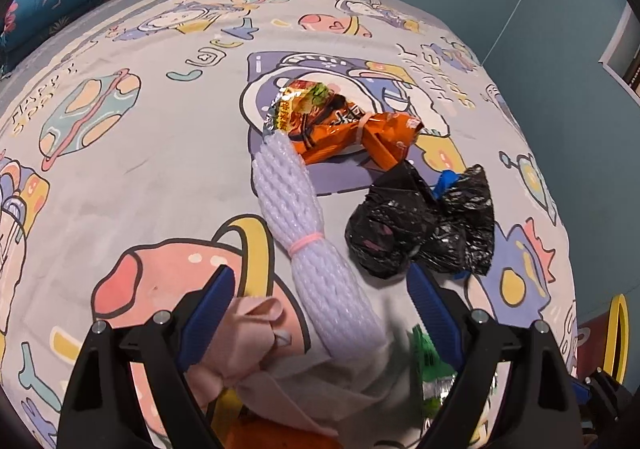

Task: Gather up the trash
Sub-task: 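Grasp the lavender mesh roll with the left tool while the right tool grasps the green-silver wrapper, then carry the lavender mesh roll and green-silver wrapper with both tools over the bin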

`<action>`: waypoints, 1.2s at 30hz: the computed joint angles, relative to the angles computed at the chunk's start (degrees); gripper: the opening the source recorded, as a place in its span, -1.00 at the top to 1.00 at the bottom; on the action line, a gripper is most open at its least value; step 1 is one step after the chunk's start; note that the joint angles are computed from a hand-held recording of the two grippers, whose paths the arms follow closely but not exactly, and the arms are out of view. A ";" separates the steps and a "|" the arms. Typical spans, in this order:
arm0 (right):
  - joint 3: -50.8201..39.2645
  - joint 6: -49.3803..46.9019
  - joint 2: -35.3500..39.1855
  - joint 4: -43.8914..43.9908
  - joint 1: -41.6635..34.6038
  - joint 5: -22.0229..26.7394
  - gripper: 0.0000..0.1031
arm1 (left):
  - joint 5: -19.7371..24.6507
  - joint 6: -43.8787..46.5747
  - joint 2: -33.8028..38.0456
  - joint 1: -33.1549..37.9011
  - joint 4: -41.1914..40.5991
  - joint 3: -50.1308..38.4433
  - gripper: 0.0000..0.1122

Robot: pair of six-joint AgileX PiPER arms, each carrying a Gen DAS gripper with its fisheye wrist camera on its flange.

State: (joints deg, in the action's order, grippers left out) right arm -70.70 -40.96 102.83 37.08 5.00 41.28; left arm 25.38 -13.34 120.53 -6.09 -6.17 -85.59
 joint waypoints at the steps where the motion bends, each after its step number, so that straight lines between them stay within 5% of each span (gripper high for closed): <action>1: -0.63 0.51 0.80 -0.38 0.26 0.15 -0.28 | 0.20 0.05 0.50 0.07 -0.27 -0.61 -0.50; 8: -2.93 3.57 4.09 -2.91 2.28 -0.57 -0.28 | 2.15 3.12 4.00 0.44 -4.29 -4.54 -0.37; 12: -4.54 5.43 5.90 -4.71 3.56 -1.14 -0.28 | 3.40 4.72 5.71 0.31 -5.67 -6.45 -0.10; 16: -6.39 7.77 7.85 -7.23 5.04 -1.54 0.00 | 5.78 6.76 7.69 0.66 -7.99 -8.85 0.32; 20: -6.20 8.93 8.26 -8.20 5.59 -3.03 0.22 | 5.31 7.95 7.72 1.02 -9.50 -8.44 0.40; 25: -6.94 10.74 8.78 -9.53 5.30 -2.41 0.73 | 4.95 7.50 7.10 1.23 -10.06 -7.65 0.48; 36: -3.26 7.93 4.17 -7.77 4.93 -3.18 0.86 | 4.27 7.94 1.52 1.62 -9.98 -2.21 0.52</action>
